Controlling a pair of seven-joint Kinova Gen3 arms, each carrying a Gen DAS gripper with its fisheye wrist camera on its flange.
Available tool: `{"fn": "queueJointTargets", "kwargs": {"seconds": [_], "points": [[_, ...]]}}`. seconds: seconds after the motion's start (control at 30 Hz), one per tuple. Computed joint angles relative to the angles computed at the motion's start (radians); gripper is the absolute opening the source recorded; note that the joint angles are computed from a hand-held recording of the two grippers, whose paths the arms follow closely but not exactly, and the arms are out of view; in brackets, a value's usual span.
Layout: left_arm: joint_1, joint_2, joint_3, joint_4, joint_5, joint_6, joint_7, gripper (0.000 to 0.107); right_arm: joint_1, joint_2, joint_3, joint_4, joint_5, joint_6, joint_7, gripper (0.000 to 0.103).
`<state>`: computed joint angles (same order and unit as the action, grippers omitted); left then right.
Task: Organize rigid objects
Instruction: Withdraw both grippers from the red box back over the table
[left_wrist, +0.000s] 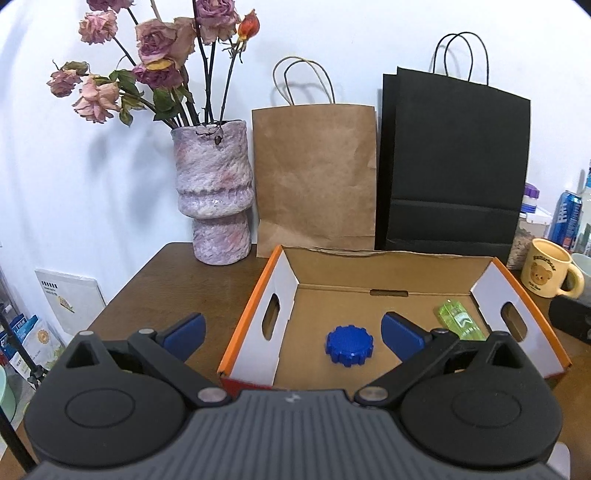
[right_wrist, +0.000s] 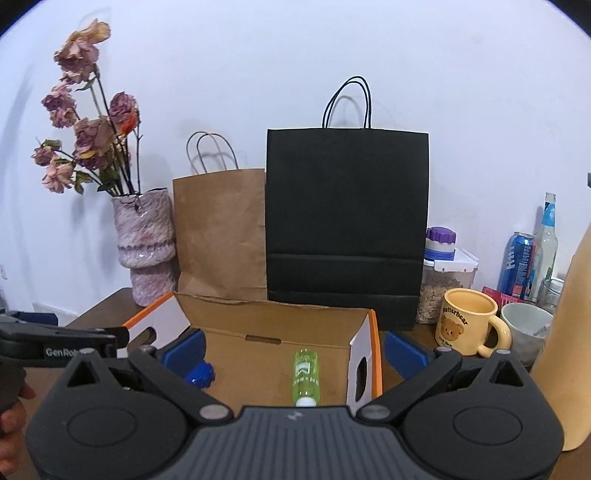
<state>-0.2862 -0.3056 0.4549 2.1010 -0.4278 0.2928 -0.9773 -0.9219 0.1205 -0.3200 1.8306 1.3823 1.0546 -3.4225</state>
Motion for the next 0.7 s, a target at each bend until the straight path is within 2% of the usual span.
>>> {"fn": "queueJointTargets", "kwargs": {"seconds": [0.2, 0.47, 0.7], "points": [[0.086, -0.063, -0.089, 0.039, 0.059, 0.013, -0.078, 0.103, -0.033, -0.021, -0.029, 0.028, -0.013, 0.042, -0.009, 0.103], [0.166, -0.154, -0.173, 0.09, 0.164, 0.019, -0.207, 0.103, -0.076, -0.035, -0.067, 0.046, -0.023, 0.104, -0.018, 0.103], [0.178, -0.231, -0.193, 0.119, 0.233, 0.069, -0.286, 0.103, -0.118, -0.048, -0.099, 0.078, -0.048, 0.153, -0.049, 0.103]]}}
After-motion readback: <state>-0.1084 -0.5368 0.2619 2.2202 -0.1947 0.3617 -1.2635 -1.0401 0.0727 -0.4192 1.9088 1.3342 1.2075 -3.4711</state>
